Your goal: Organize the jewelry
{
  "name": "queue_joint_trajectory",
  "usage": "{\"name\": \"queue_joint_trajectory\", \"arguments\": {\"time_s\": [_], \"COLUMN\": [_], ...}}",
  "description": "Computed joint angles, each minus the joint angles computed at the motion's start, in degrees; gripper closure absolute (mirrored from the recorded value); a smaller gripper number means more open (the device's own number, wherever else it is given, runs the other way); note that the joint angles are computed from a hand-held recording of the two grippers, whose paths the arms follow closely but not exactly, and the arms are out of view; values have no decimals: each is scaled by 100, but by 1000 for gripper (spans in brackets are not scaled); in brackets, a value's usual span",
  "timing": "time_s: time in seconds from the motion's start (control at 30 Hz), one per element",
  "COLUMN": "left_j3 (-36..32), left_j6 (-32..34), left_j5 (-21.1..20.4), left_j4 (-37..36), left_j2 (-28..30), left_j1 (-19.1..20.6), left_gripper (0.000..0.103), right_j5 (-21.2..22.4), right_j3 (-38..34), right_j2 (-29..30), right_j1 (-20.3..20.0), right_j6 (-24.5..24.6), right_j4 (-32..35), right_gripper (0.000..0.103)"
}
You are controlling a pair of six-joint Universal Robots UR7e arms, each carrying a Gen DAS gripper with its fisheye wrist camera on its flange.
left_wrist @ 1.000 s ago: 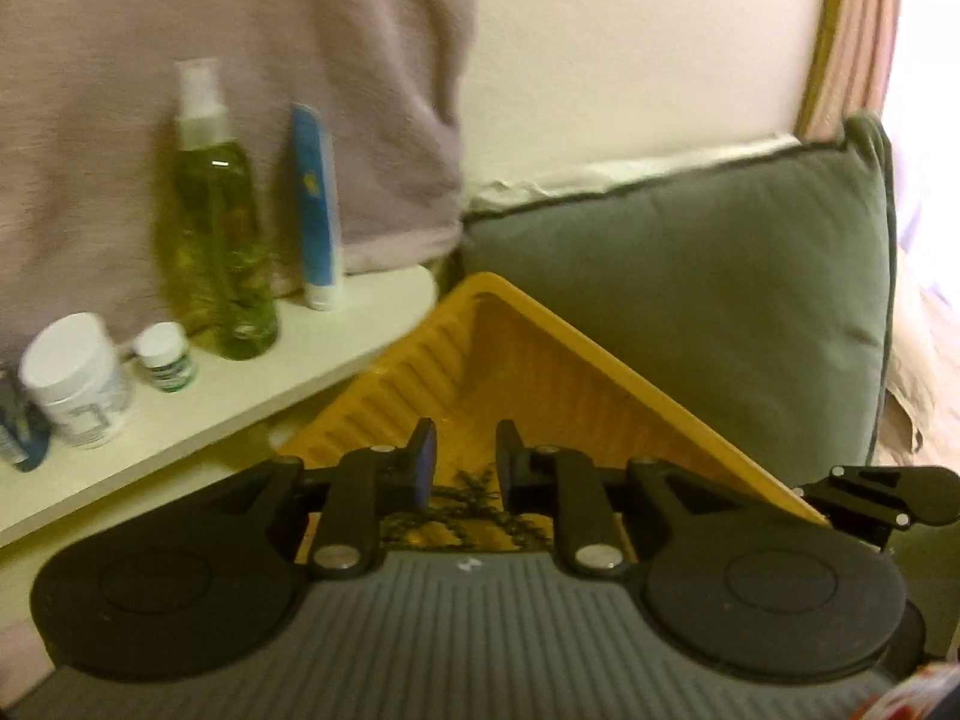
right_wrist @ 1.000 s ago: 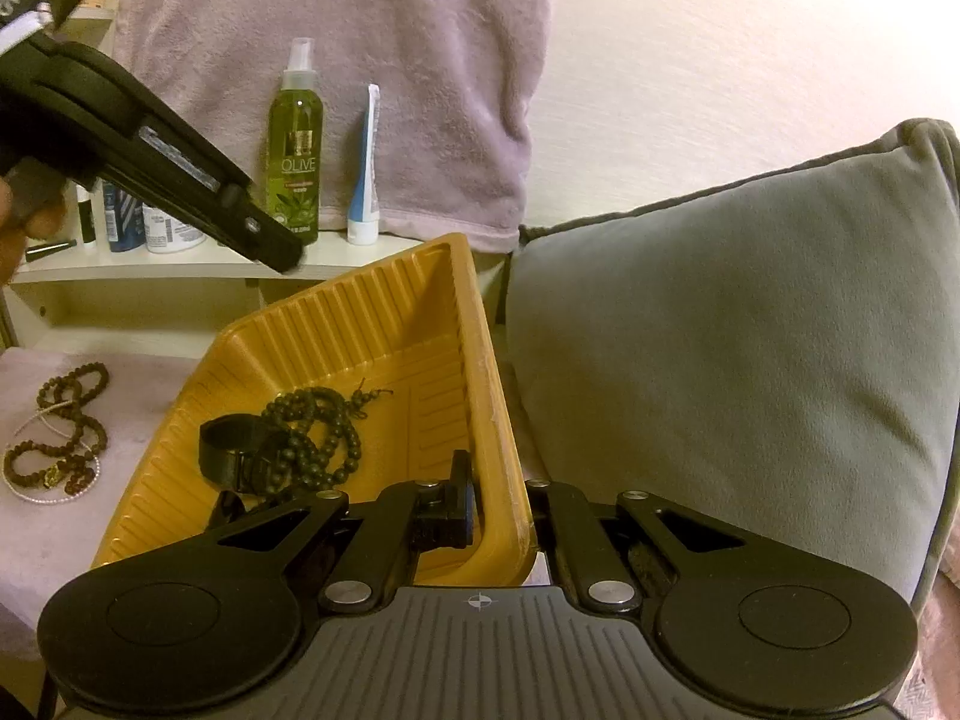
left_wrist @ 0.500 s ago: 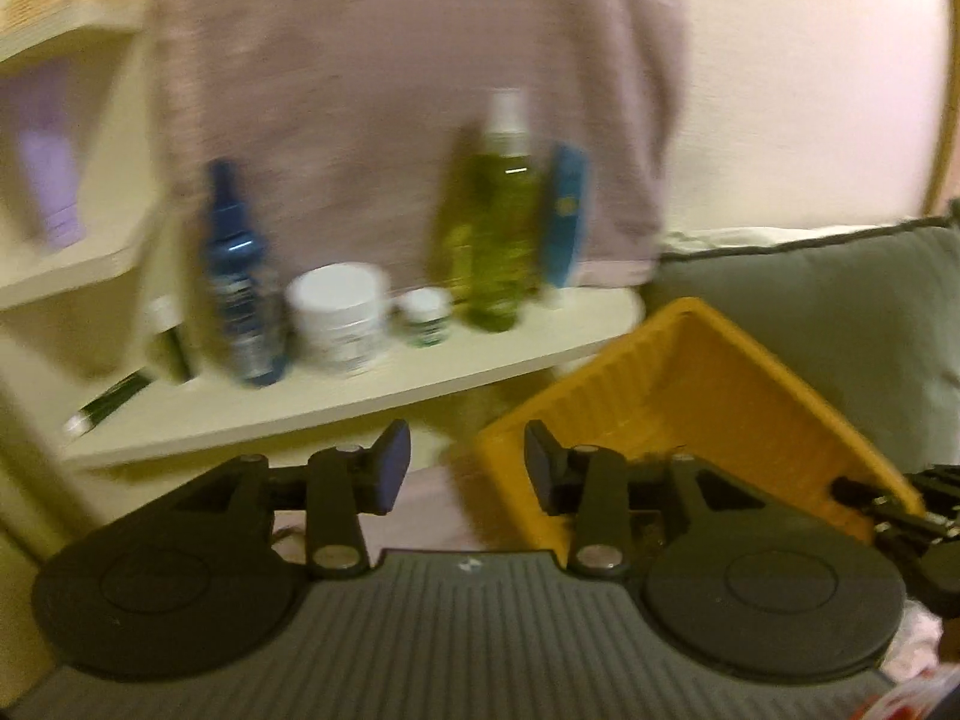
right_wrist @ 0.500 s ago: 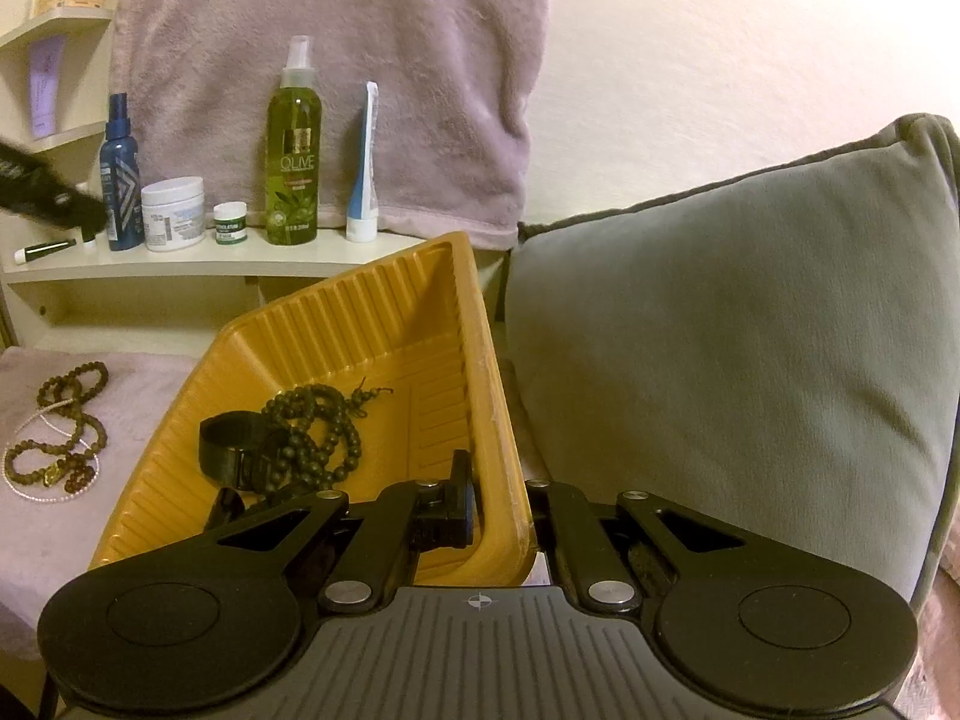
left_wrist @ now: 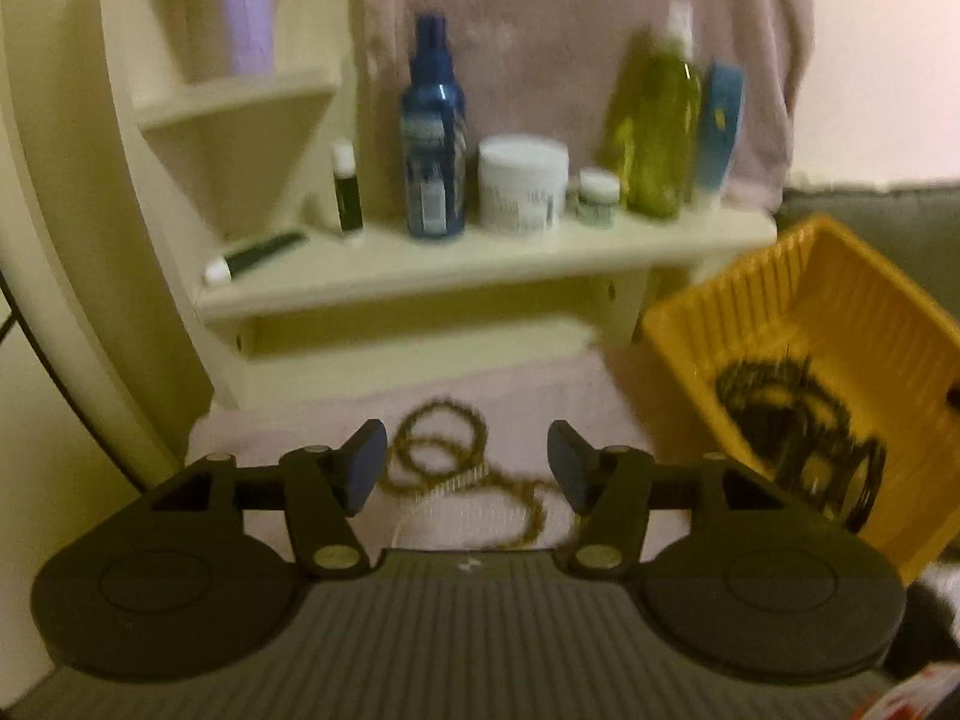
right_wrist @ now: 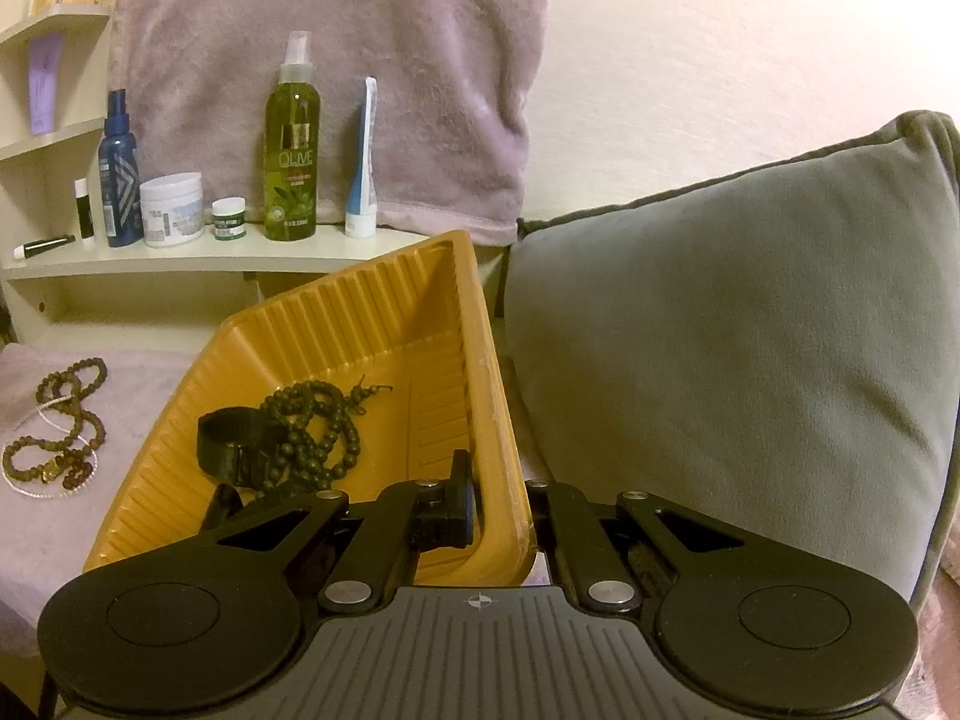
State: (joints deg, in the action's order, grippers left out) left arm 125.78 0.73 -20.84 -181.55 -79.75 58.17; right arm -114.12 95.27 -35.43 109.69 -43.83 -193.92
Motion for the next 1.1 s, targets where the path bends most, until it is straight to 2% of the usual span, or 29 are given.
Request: {"name": "queue_joint_trajectory", "arguments": {"time_s": [0.17,0.27,0.33,0.4,0.5,0.77,0.97,1.1], "left_j3": [318,371,366,345,307,176,55,56], "left_j6": [160,301,579,867,1067,1504,1860,1865], "left_j5": [-66,-63,-37,-33,-127,-193,-162,-159], "left_j4": [147,119,-125,-354,-368,-599,-761,-755], "left_j2": [150,334,514,673,784,1065,1274,1246], "left_j1": [35,80,100,124,185,275,306,273], "left_gripper": [49,56,60,67,74,81,94,95], "right_j5": [-23,-44,-51,-64,-71,-94,-96,-96], "right_j3": [3,-9,-7,-11,-5,-30,-39,-38], "right_j2": [-3,-2,-5,-8,-10,0,4,7], "right_j1": [-9,-8,-10,-7,-7,-9,-13,-13], "right_j6": [-15,-21,-25,-22,-29,-31,-31,-36], "right_j4": [14,40,43,54,48,75,85,75], "right_gripper": [98,98,98,98,98,97,97,97]}}
